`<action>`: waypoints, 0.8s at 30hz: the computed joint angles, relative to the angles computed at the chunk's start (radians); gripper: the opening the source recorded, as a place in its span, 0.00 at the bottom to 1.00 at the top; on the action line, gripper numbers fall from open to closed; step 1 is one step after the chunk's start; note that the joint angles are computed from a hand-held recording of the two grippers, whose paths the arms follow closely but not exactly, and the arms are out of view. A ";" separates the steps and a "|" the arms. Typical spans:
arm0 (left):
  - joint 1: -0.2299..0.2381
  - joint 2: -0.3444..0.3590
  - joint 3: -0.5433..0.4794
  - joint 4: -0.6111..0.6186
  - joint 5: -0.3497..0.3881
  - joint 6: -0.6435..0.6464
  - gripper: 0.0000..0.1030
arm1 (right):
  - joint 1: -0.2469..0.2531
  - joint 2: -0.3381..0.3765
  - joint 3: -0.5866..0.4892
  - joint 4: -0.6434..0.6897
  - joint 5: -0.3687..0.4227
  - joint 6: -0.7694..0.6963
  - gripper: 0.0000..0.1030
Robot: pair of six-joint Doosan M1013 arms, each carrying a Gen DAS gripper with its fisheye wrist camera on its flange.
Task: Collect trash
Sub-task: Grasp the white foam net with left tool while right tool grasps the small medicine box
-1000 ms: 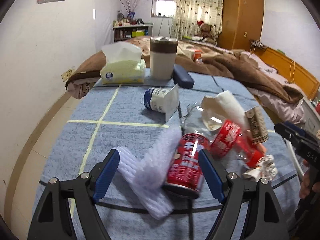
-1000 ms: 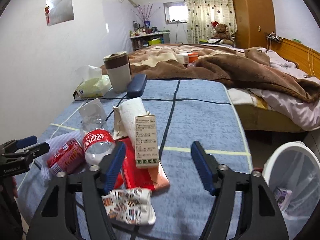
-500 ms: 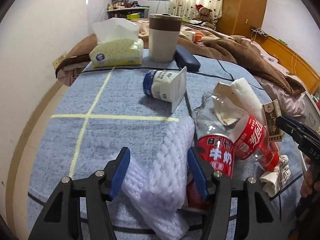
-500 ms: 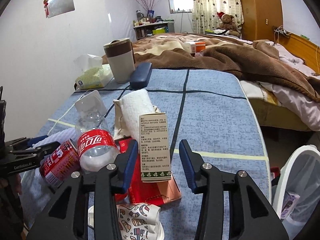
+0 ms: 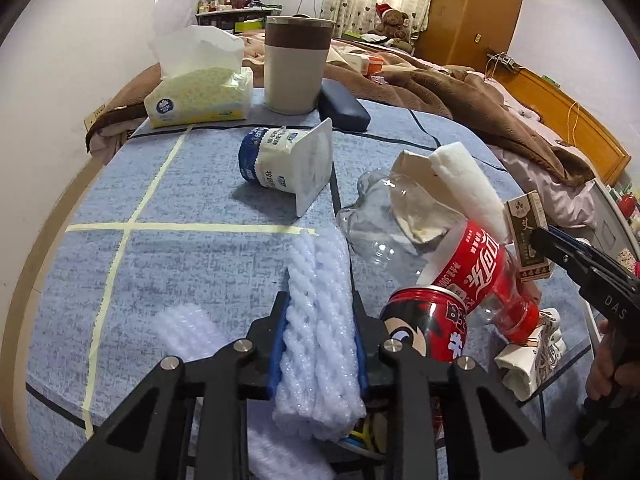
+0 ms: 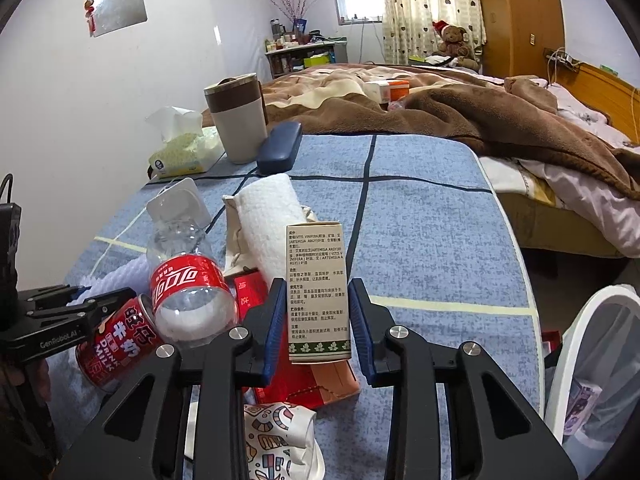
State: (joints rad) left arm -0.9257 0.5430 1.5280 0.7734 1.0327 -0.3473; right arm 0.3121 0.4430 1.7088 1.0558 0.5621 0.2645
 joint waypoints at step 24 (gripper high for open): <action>-0.074 0.009 -0.089 0.163 0.151 -0.074 0.27 | -0.051 -0.061 0.056 0.192 0.040 -0.170 0.31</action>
